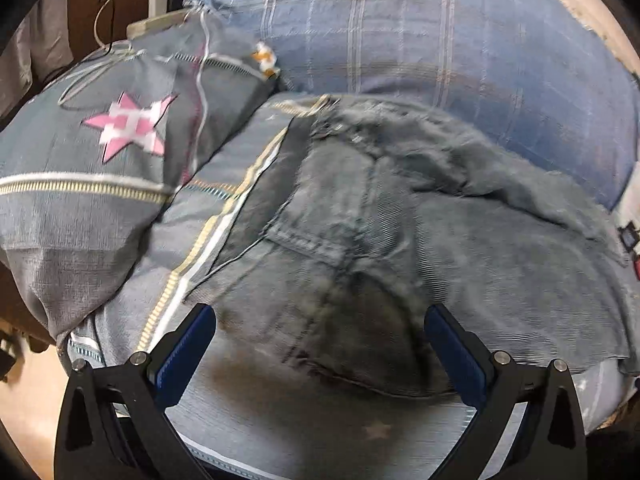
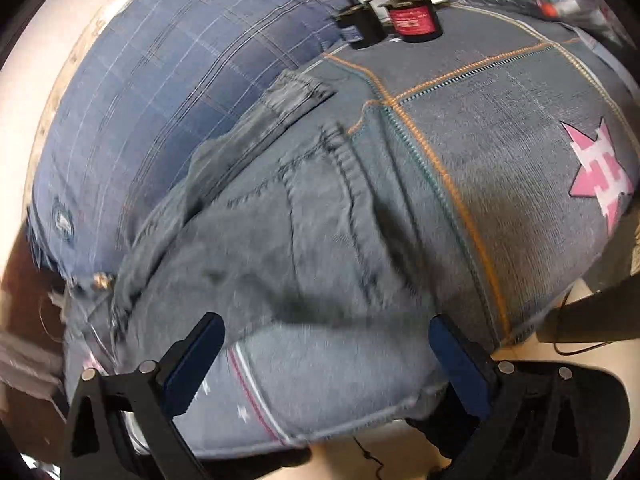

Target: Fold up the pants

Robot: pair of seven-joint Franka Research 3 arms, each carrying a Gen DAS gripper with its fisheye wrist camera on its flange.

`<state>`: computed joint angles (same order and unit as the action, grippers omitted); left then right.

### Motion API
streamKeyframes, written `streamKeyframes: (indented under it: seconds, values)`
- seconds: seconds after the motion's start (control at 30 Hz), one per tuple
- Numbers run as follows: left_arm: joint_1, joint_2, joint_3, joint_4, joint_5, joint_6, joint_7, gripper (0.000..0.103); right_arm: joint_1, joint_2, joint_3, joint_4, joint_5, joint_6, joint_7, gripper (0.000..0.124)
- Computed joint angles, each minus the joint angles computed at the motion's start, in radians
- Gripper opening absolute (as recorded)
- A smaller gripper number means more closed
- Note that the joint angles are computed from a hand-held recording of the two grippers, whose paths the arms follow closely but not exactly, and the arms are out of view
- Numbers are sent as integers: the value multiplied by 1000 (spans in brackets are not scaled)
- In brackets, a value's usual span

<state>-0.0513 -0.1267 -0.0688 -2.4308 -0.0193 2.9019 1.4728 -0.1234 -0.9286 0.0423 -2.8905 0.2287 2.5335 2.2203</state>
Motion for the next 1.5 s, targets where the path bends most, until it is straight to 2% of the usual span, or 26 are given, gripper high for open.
streamKeyframes:
  seconds: [0.07, 0.1, 0.17, 0.2, 0.27, 0.33, 0.47, 0.7, 0.83, 0.93, 1.03, 1.17, 1.23, 1.27, 1.3, 1.37, 1.4, 1.43, 1.47, 1.5]
  values:
    - [2, 6, 5, -2, -5, 3, 10, 103, -63, 51, 52, 49, -79, -49, 17, 96]
    - [9, 12, 1, -1, 11, 7, 0, 103, -67, 70, 57, 64, -108, -58, 8, 92]
    - [15, 27, -4, 8, 29, 2, -14, 103, -58, 119, 48, 93, -132, -63, -9, 70]
    - [19, 32, -8, 12, 38, -4, -23, 103, -45, 150, 39, 112, -141, -72, -30, 65]
    - [24, 45, -12, 24, 50, -17, -34, 103, -35, 186, 32, 121, -162, -61, -61, 41]
    - [22, 52, -9, 28, 25, -22, -14, 103, -14, 201, 12, 129, -167, -69, -102, 29]
    - [20, 78, -2, 60, -100, -101, 59, 103, -12, 212, 63, 183, -249, -128, -128, 26]
    - [39, 81, -20, 59, -47, -89, 23, 103, -54, 208, 132, 311, -469, -198, -140, 25]
    - [42, 82, -25, 63, -8, -96, -3, 103, -90, 173, 145, 285, -556, -177, -83, 29]
    - [43, 82, -24, 74, -5, -119, -3, 103, -54, 257, 60, 251, -473, -235, -119, 56]
    - [47, 55, -27, 76, 39, -137, -28, 103, -79, 222, 37, 206, -464, -219, -92, 65]
    - [57, -20, -42, 51, 195, -73, -131, 103, -92, 188, 22, 236, -454, -125, -97, 70]
    - [19, -37, -21, 56, 144, -43, -70, 103, -48, 232, -16, 257, -391, -36, -153, 73]
    - [0, -35, -9, 62, 110, -35, -34, 103, 11, 275, -71, 272, -311, 16, -218, 73]
    - [-18, -24, 0, 75, 75, -33, 4, 103, 44, 290, -100, 276, -251, 34, -261, 73]
    - [-33, 13, 2, 101, 30, -46, 47, 103, 116, 382, -168, 294, -124, 86, -357, 73]
    - [-35, 50, -1, 124, 9, -71, 60, 103, 125, 433, -174, 310, -89, 68, -377, 76]
    - [-27, 93, -10, 159, 16, -128, 54, 103, 109, 487, -165, 332, -78, 22, -373, 77]
    - [-18, 147, -19, 199, 30, -192, 52, 103, 100, 509, -155, 328, -72, 32, -375, 79]
    - [-4, 166, -27, 208, -24, -200, 91, 103, 70, 497, -111, 324, -102, 53, -368, 80]
